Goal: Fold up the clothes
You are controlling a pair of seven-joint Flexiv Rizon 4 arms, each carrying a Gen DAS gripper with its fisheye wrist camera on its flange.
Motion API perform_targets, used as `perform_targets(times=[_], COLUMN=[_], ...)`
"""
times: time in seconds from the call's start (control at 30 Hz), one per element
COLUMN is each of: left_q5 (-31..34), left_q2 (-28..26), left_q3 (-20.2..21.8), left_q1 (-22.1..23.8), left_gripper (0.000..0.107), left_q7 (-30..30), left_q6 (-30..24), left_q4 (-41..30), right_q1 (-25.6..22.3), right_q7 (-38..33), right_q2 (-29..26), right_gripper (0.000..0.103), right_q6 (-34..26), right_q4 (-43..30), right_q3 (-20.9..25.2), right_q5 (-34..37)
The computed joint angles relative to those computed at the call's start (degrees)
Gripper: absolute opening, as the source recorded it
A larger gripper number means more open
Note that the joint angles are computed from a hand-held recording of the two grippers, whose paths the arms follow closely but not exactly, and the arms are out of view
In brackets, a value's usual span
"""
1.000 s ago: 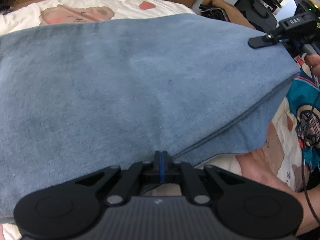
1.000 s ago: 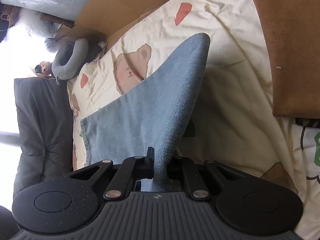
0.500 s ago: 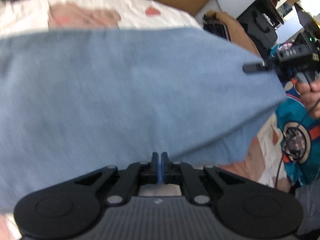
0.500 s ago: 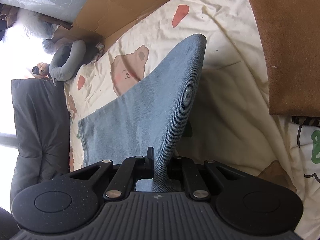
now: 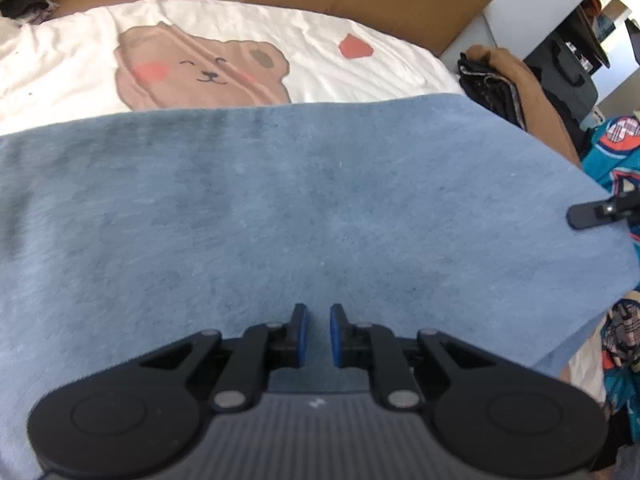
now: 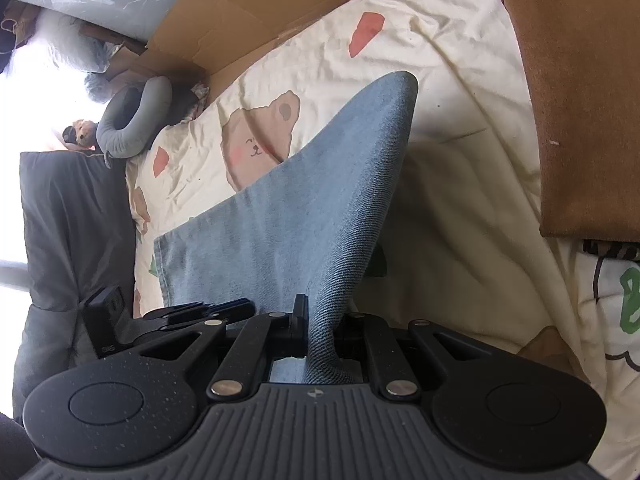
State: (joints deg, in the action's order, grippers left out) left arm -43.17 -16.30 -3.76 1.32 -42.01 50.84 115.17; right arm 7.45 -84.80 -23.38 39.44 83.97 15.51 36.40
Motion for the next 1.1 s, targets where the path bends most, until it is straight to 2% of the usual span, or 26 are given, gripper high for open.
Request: perform_targets(times=[0.17,0.47,0.73,0.9,1.1], left_q5=[-1.37,-2.79,-0.24,1.78,-0.06], left_q2=[-2.01,-7.33,-12.05,-13.26,-11.18], left_q3=[-0.86,-3.45,-5.80,-6.73,-8.83], left_q1=[-0.41,0.29,0.71,1.03,2.63], left_gripper=[0.007,0.005,0.005,0.005,0.005], left_q7=[-0.23,-1.29,-4.29,-5.47,-4.82], left_q6=[3.63,10.86,15.71,17.79,18.79], left_q4=[-1.11,-6.55,-12.15,-12.95,-9.36], right_q1=[-0.07,-0.10,0.05,0.14,0.63], right_q7=[-0.10,0.30,0.89,1.07,1.57], right_q2=[-0.14,-0.43,-0.57,-0.64,-0.67], right_gripper=[0.005,0.005,0.005,0.005,0.005], right_q6=[0.60,0.52,0.24,0.13,0.09], right_q4=[0.29,0.19,-0.06,-0.21,-0.38], right_q3=[0.00,-0.01,-0.01,0.01,-0.17], right_q5=[0.31,0.13,-0.43,-0.62,-1.84])
